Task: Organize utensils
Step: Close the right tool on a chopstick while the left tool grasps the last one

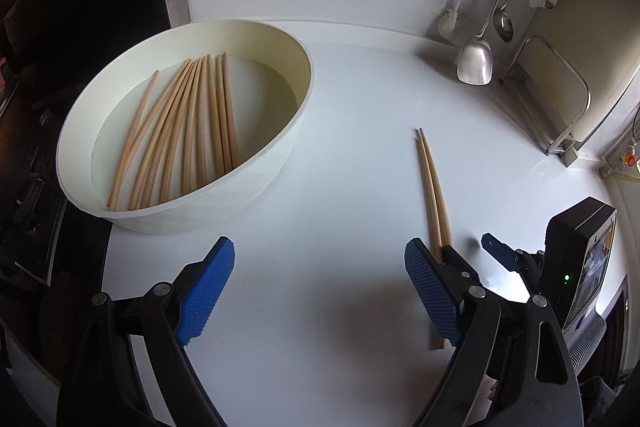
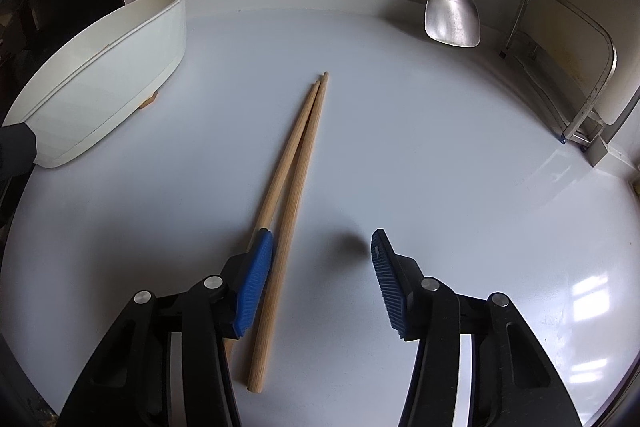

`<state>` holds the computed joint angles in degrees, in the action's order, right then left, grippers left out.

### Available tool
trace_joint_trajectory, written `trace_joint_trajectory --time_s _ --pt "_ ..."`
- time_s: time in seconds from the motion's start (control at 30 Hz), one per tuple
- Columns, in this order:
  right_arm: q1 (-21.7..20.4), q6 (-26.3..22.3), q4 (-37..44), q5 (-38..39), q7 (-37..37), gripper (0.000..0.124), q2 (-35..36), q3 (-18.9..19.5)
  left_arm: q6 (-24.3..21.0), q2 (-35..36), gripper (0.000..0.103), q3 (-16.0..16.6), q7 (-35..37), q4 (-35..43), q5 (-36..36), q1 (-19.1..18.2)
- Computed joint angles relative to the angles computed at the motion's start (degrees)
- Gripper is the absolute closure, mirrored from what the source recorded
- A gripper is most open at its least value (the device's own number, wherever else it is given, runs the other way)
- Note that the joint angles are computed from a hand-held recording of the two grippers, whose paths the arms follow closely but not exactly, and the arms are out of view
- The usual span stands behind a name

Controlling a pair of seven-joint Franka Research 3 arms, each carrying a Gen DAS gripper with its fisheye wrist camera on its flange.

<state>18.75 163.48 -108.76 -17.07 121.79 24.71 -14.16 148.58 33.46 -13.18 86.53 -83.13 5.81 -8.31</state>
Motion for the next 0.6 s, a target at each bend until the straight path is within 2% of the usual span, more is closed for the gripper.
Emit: trace_joint_trajectory --time_s 0.23,0.6 --pt "-0.9 1.3 -1.5 0.8 -1.9 0.117 -0.9 0.5 -0.2 0.4 0.018 -0.2 -0.5 0.1 0.4 -1.1" --pt "-0.6 4.0 -9.2 -1.8 1.5 0.117 -5.6 -3.2 -1.4 5.8 0.018 -1.1 0.0 5.1 1.1 -4.1"
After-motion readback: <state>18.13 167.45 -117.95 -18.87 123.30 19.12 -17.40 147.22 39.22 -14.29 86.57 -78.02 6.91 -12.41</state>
